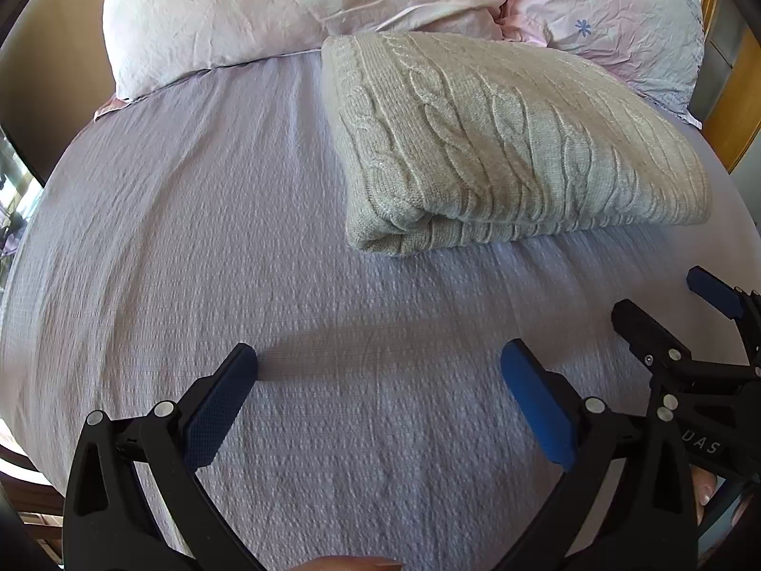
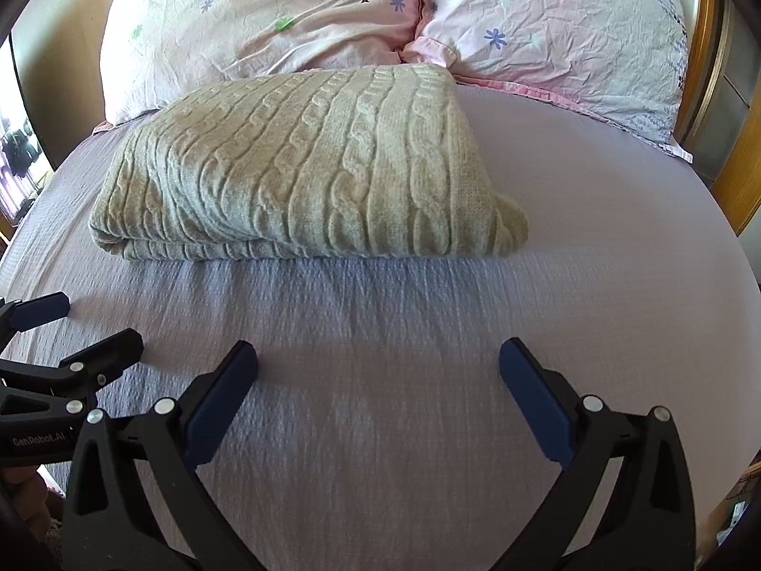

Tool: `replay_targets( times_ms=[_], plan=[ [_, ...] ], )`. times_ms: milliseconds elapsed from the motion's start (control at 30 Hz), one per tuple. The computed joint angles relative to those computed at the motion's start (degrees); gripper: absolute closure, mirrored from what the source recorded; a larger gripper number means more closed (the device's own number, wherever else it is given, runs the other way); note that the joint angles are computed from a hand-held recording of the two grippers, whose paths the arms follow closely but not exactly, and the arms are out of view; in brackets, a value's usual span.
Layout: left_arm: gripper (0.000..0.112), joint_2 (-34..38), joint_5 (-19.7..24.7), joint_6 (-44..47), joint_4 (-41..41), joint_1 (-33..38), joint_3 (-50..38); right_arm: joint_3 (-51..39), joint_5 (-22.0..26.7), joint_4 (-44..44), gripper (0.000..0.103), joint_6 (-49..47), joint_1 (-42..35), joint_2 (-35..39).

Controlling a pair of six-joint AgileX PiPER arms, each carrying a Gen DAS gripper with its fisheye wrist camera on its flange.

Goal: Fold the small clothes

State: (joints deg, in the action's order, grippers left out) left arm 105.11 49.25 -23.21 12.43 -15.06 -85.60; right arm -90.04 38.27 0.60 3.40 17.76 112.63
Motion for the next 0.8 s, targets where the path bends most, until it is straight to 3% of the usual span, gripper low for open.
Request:
replay_targets(
  times_ms=[800],
  plan=[
    [0.011,0.3,0.5,0.2,-0.2,0.1,-0.5,-0.1,0.1,-0.4,0.002,0.6,0.2,0.0]
  ],
)
